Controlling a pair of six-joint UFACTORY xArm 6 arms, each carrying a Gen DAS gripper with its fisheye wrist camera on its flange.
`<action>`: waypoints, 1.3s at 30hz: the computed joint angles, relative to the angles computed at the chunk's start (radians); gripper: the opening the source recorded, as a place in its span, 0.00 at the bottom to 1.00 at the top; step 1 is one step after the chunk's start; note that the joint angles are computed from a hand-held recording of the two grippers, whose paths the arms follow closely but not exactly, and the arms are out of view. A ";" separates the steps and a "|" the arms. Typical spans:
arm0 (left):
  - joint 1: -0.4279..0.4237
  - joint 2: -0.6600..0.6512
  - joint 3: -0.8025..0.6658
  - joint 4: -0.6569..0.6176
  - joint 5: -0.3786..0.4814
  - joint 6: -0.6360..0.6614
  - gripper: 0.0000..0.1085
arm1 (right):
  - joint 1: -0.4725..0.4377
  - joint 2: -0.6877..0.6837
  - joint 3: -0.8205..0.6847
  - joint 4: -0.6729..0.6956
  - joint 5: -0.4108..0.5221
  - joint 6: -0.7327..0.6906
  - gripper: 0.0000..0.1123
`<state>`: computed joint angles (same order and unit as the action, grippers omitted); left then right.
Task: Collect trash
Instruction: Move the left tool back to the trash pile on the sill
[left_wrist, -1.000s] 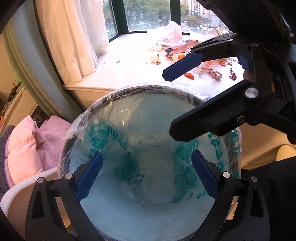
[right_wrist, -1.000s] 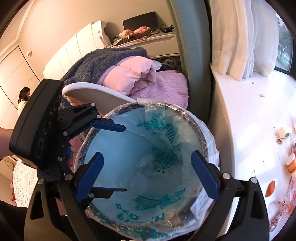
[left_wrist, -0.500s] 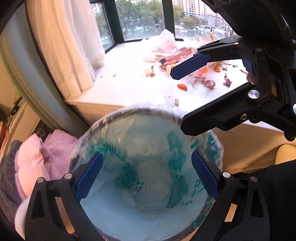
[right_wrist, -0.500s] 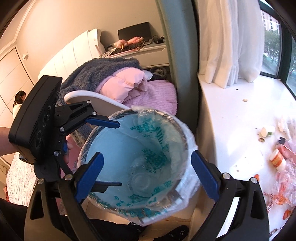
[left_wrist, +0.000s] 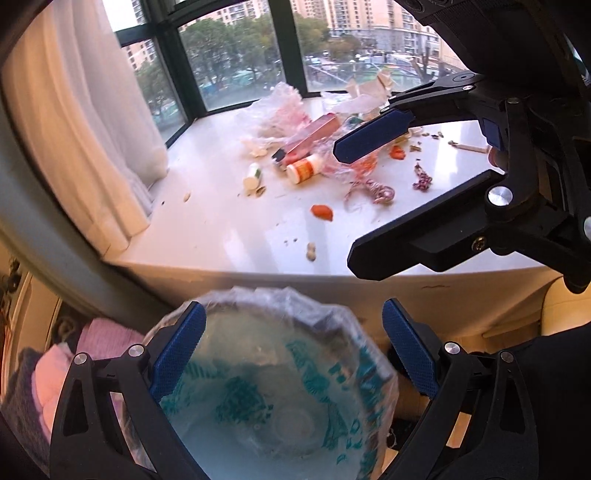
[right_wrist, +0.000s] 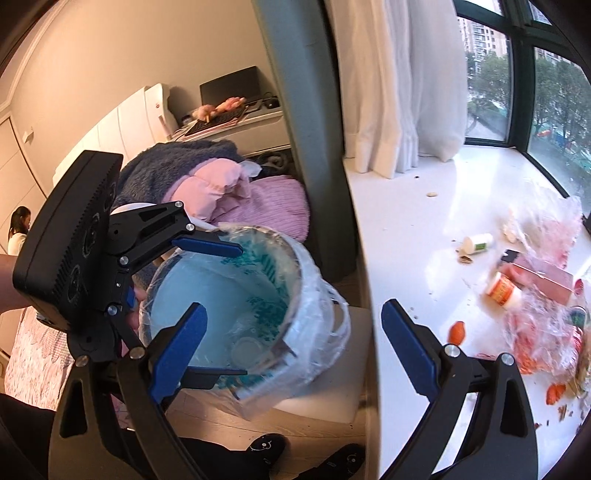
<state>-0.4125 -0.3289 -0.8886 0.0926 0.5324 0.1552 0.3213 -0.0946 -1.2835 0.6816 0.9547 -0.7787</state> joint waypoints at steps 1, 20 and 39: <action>-0.005 0.012 -0.011 -0.003 -0.002 0.008 0.86 | -0.006 -0.002 0.001 0.000 -0.002 0.004 0.82; -0.112 0.331 -0.359 -0.129 -0.020 0.179 0.86 | -0.264 -0.079 0.055 -0.059 -0.038 0.080 0.82; -0.169 0.767 -0.912 -0.172 0.120 0.199 0.86 | -0.447 0.098 -0.090 -0.082 -0.047 0.091 0.82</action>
